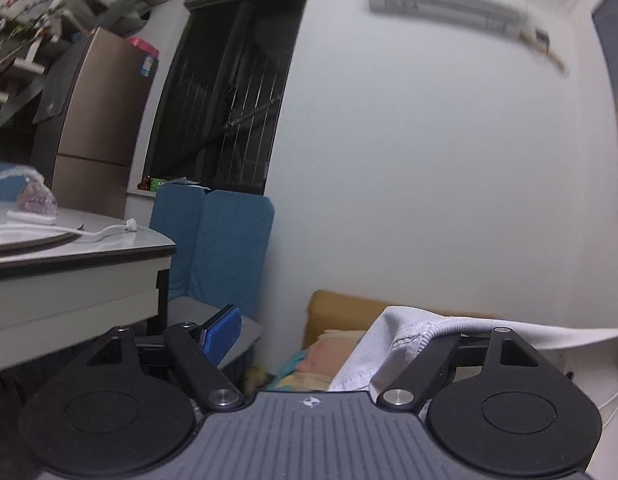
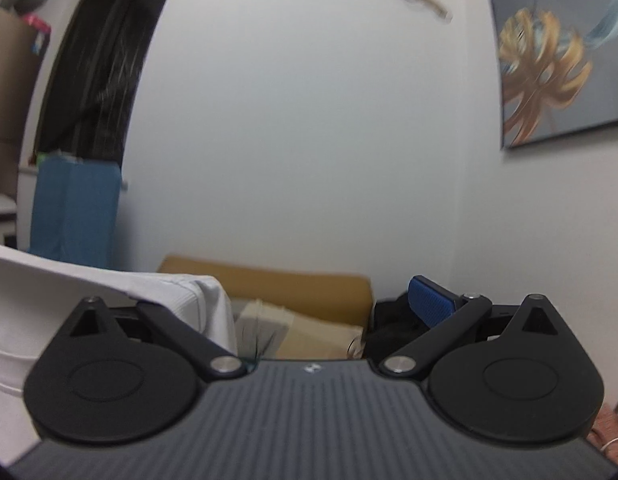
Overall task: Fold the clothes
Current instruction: 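Raise the T-shirt high with the left gripper to shake it out, then lower the T-shirt flat onto the bed and open the left gripper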
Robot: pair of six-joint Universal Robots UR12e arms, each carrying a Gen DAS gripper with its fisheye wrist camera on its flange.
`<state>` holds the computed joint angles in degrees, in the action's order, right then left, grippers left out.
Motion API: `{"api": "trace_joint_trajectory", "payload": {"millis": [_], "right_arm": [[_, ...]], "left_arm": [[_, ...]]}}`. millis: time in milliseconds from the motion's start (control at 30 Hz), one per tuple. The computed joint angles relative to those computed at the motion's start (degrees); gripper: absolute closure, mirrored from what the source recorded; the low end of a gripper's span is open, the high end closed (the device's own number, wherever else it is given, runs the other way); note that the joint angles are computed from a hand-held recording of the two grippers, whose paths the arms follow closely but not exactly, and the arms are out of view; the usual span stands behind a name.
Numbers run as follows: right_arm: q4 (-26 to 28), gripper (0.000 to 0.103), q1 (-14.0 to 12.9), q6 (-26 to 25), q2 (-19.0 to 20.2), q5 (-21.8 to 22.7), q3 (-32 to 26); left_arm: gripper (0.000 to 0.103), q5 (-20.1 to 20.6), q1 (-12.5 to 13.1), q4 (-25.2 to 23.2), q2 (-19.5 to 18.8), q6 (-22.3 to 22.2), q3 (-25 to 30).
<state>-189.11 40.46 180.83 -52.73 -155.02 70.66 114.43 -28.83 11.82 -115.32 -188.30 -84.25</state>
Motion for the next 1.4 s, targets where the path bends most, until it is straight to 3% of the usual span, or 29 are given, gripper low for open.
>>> {"api": "trace_joint_trajectory", "payload": {"millis": [67, 133, 200, 367, 467, 667, 767, 800, 867, 933, 1000, 1200, 1400], "right_arm": [[2.96, 0.000, -2.52, 0.71, 2.74, 2.59, -3.21], [0.92, 0.000, -4.79, -2.82, 7.33, 4.68, -8.67], [1.46, 0.000, -6.94, -3.24, 11.54, 6.60, -13.70], [15.14, 0.000, -11.17, 8.23, 19.44, 12.78, -21.80], [22.28, 0.000, -12.89, 11.91, 22.68, 16.93, -24.43], [35.31, 0.000, -14.94, 16.70, 25.74, 25.70, -27.61], [42.66, 0.000, -16.32, 17.31, 24.57, 36.39, -27.74], [45.40, 0.000, -16.74, 17.11, 24.40, 40.32, -28.29], [49.01, 0.000, -17.04, 16.46, 24.39, 45.85, -29.76], [48.93, 0.000, -16.90, 16.29, 23.81, 48.77, -29.68], [47.36, 0.000, -16.50, 17.62, 22.61, 49.55, -28.41], [36.94, 0.000, -13.71, 22.50, 16.00, 45.99, -18.64], [24.51, 0.000, -9.80, 25.12, 7.59, 40.38, -5.60]], "left_arm": [[0.022, 1.05, 0.95, -1.16, -5.08, 2.26, 6.03], [0.022, 1.68, 1.99, -3.45, -10.51, 1.96, 12.65], [0.021, 2.03, 3.14, -7.59, -16.37, 1.05, 20.29], [0.021, 0.30, 5.49, -22.53, -30.17, -3.12, 38.09], [0.021, -2.66, 6.78, -32.49, -36.26, -6.22, 45.95], [0.017, -9.81, 8.13, -50.55, -41.01, -8.05, 52.79], [0.013, -12.63, 8.51, -60.68, -43.04, -6.51, 58.12], [0.002, -14.96, 8.84, -64.73, -43.43, -5.45, 59.91], [0.003, -18.07, 9.22, -71.58, -44.22, -3.37, 63.49], [0.001, -17.77, 9.00, -70.21, -41.86, -2.23, 60.23], [0.000, -19.67, 9.11, -64.56, -37.62, -1.07, 52.93], [0.000, -17.26, 7.84, -45.52, -25.37, 1.27, 31.61], [0.000, -15.35, 6.08, -30.16, -13.20, -0.77, 11.94]]}}
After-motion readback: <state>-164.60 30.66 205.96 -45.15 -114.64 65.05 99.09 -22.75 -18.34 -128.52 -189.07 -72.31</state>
